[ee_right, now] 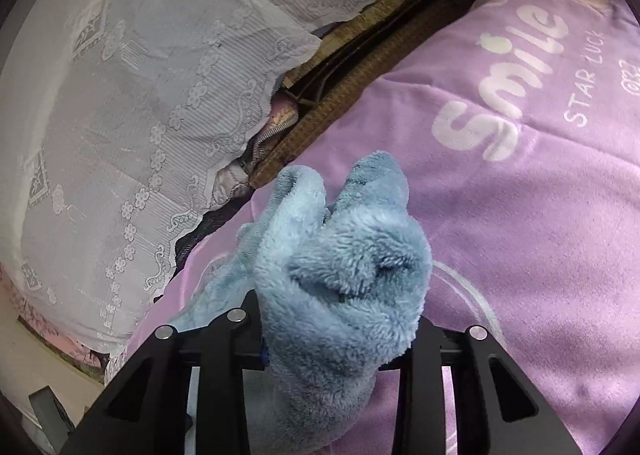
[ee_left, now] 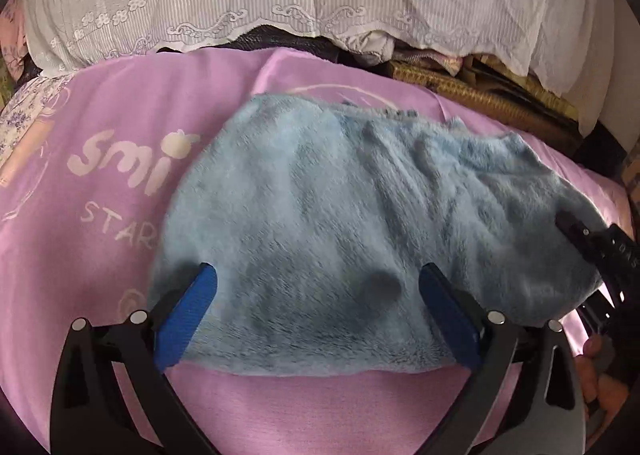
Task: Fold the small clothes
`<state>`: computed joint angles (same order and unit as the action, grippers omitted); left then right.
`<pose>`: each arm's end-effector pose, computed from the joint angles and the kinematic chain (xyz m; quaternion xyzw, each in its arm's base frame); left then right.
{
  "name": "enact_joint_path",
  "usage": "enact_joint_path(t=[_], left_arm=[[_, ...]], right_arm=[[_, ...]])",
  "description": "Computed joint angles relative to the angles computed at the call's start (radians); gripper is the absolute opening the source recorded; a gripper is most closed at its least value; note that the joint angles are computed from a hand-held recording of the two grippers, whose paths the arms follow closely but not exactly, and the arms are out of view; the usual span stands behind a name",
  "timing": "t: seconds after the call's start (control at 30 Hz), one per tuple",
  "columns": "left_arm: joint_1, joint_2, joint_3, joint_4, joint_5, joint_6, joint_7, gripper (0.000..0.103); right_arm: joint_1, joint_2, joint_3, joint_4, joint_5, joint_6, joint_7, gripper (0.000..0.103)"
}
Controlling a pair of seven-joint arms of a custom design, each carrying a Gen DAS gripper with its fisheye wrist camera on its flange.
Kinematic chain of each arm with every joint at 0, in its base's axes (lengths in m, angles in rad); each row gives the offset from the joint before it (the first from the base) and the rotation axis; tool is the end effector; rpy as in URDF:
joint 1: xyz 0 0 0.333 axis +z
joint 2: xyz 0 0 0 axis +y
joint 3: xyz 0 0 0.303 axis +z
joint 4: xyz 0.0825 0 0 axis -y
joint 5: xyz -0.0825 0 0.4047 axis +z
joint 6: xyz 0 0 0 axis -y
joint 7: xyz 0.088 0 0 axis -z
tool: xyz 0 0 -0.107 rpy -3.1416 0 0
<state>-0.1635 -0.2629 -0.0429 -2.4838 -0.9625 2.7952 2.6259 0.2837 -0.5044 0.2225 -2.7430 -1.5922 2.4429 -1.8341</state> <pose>0.4903 -0.0638 0.4102 -0.4990 0.7839 -0.3412 0.1419 0.3575 0.1877 0.3623 -0.1917 0.8139 -0.3109 0.4518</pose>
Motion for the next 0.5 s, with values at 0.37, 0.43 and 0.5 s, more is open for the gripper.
enact_joint_path(t=[0.37,0.43,0.5], left_arm=[[0.066,0.053,-0.035,0.207,0.159,-0.304,-0.193,0.098],[0.054,0.037,-0.038,0.232,0.170,-0.364,-0.196,0.098],[0.041,0.010,-0.059,0.247,0.213,-0.402,-0.216,0.098]], right_arm=[[0.044,0.041,0.047,0.069,-0.013,-0.094,-0.192,0.034],[0.052,0.052,0.047,0.078,-0.015,-0.105,-0.210,0.034],[0.061,0.062,0.052,0.085,-0.015,-0.125,-0.226,0.034]])
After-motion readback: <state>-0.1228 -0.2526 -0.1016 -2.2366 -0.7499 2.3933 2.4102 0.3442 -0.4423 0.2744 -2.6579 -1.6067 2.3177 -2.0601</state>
